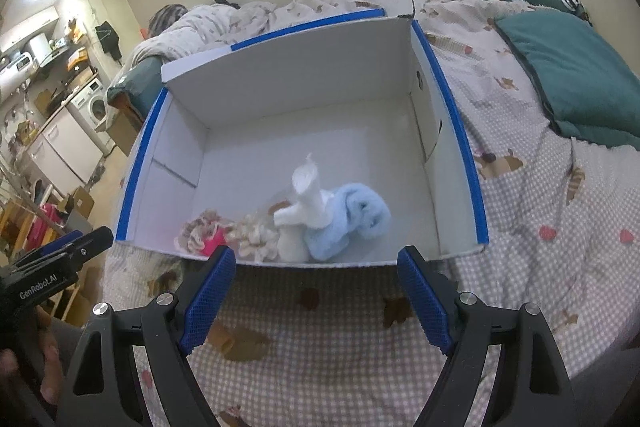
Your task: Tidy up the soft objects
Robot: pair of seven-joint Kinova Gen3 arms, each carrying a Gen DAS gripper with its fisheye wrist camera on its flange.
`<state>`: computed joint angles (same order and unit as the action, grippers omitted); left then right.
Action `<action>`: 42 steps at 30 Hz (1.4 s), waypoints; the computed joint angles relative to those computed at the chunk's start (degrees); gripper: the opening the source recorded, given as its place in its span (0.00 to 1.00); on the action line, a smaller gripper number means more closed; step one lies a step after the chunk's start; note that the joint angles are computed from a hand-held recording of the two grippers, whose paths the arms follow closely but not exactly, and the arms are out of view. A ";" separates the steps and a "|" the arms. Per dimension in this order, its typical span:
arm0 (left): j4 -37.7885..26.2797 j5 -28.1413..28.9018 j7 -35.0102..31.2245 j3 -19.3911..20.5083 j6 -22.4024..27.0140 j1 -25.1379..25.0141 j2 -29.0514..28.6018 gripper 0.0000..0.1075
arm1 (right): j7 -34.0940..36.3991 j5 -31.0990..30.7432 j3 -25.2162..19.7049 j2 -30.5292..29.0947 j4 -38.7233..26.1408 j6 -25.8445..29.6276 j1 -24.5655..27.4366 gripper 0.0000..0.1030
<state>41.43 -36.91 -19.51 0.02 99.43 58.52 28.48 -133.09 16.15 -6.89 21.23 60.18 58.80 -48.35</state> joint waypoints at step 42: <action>11.94 15.75 13.37 6.04 -6.11 -10.18 -5.64 0.64 | 19.96 -19.79 -2.49 15.76 -16.33 17.06 1.38 0.49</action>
<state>53.37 -21.16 -6.13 6.06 93.32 48.33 22.85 -113.13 -3.64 -9.38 36.99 43.85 75.86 -46.97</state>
